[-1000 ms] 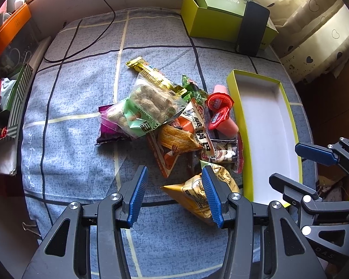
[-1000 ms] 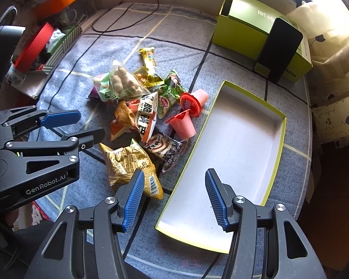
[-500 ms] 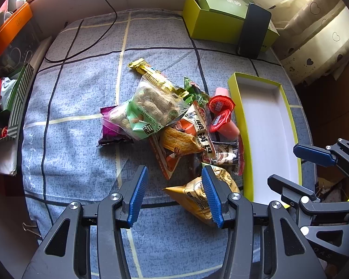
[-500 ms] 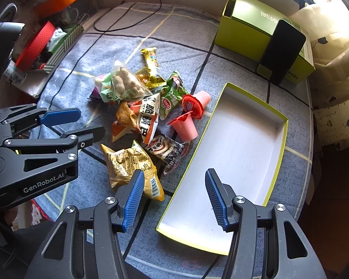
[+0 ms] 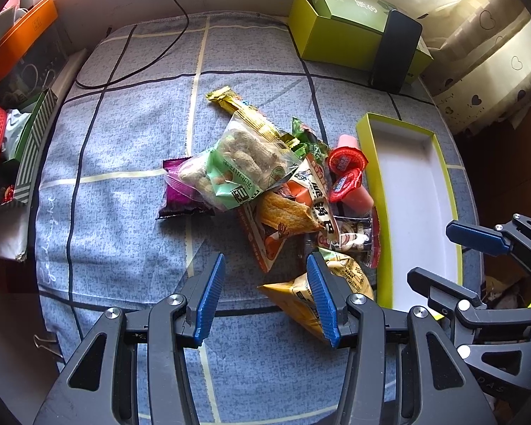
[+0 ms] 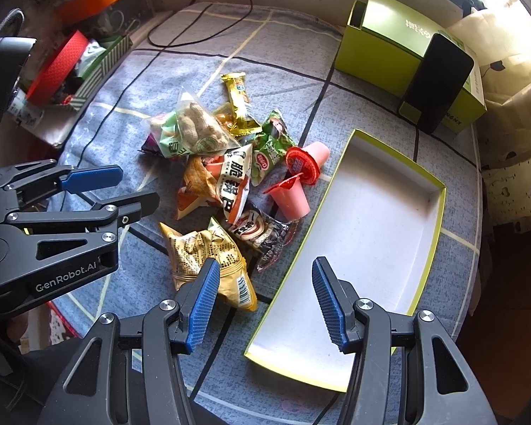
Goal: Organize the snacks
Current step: 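Move both open grippers toward the snack pile, then grasp the clear peanut bag with the left gripper while the right grasps the gold chip bag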
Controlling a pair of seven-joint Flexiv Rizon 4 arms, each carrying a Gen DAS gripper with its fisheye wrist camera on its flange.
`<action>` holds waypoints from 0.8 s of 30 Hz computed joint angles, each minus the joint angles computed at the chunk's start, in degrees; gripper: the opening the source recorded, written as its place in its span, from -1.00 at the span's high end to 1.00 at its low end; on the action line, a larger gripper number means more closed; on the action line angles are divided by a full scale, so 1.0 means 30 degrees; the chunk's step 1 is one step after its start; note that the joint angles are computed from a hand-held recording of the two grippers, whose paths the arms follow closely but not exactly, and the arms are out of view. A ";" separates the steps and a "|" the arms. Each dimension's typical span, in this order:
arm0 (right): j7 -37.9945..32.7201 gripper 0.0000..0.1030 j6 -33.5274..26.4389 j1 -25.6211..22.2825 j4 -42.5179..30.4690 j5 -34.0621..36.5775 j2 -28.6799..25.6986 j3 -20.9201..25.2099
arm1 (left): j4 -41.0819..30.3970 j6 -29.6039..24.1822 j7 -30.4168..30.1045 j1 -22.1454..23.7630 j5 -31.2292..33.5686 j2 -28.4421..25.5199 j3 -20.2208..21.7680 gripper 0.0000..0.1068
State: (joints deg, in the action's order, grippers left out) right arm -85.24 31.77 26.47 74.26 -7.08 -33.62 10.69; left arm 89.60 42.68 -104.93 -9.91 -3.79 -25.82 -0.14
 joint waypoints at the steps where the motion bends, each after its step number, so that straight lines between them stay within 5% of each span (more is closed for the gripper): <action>1: -0.0028 -0.04 -0.0004 0.0011 -0.0021 0.0005 -0.0025 0.0014 | 0.0006 0.0000 -0.0023 0.0005 0.0009 0.0001 0.0015 0.07; 24: -0.0327 -0.04 -0.0255 0.0161 -0.0646 0.0245 -0.0569 0.0057 | 0.0036 -0.0032 -0.0082 0.0235 0.0065 -0.0145 0.0100 0.07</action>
